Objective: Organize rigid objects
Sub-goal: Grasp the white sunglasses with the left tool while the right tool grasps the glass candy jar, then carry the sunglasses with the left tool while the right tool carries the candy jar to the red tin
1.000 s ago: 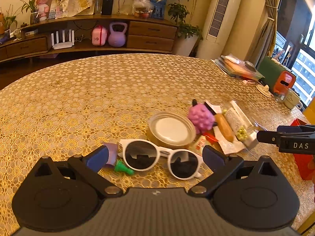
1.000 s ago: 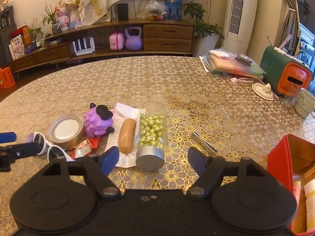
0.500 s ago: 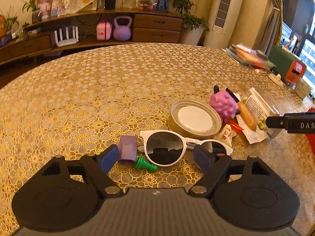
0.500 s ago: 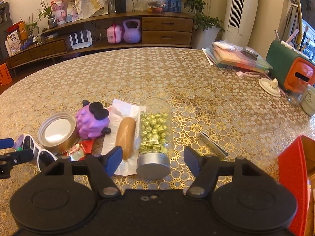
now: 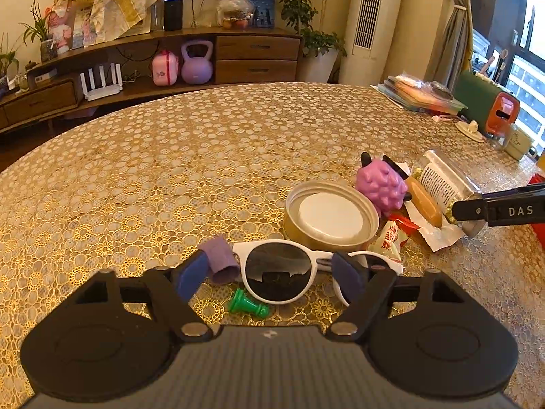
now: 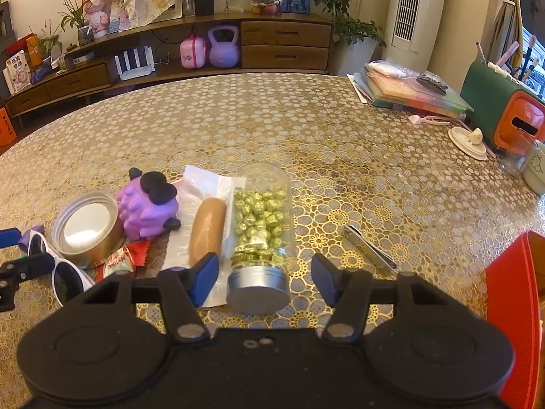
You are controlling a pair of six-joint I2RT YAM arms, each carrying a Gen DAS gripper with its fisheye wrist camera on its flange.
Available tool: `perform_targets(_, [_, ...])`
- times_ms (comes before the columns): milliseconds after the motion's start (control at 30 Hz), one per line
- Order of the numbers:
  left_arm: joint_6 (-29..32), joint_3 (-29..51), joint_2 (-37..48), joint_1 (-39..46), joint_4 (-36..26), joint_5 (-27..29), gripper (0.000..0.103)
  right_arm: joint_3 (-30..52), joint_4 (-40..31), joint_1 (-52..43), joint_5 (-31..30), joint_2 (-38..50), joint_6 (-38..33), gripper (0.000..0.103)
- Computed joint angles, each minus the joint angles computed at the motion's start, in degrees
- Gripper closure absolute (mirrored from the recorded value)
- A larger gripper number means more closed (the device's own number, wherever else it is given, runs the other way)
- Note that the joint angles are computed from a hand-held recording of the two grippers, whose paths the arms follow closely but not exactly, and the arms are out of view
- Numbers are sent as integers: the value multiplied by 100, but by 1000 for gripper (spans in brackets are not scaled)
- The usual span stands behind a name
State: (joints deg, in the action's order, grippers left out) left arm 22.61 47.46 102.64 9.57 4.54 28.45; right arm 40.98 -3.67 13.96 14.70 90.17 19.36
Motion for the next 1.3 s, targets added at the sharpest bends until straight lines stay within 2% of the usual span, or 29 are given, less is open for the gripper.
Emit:
perform_targets(33, [47, 28, 28, 9, -12, -25, 32, 0, 2, 1, -6, 3, -6, 45])
perform_targets(267, [573, -32, 41, -14, 104, -8, 32, 111, -56, 21, 17, 109, -161, 47])
perform_targets(600, [666, 115, 364, -188, 177, -59, 33, 169, 146, -127, -165, 369, -183, 47])
perform_targets(700, [667, 105, 334, -225, 146, -43, 41, 163, 214, -147, -207, 415, -173, 48])
perform_targets(767, [668, 80, 298, -258, 165, -125, 47, 158, 237, -144, -226, 425, -163, 53])
perform_targets(867, [611, 58, 267, -300, 181, -199, 47, 129, 269, -126, -197, 416, -175, 53])
perform_targets(1100, [333, -27, 104, -273, 28, -185, 48, -201, 266, -99, -164, 0, -45, 53])
perform_targets(1300, [170, -394, -445, -270, -5, -179, 49, -612, 113, -39, -182, -724, 77, 53])
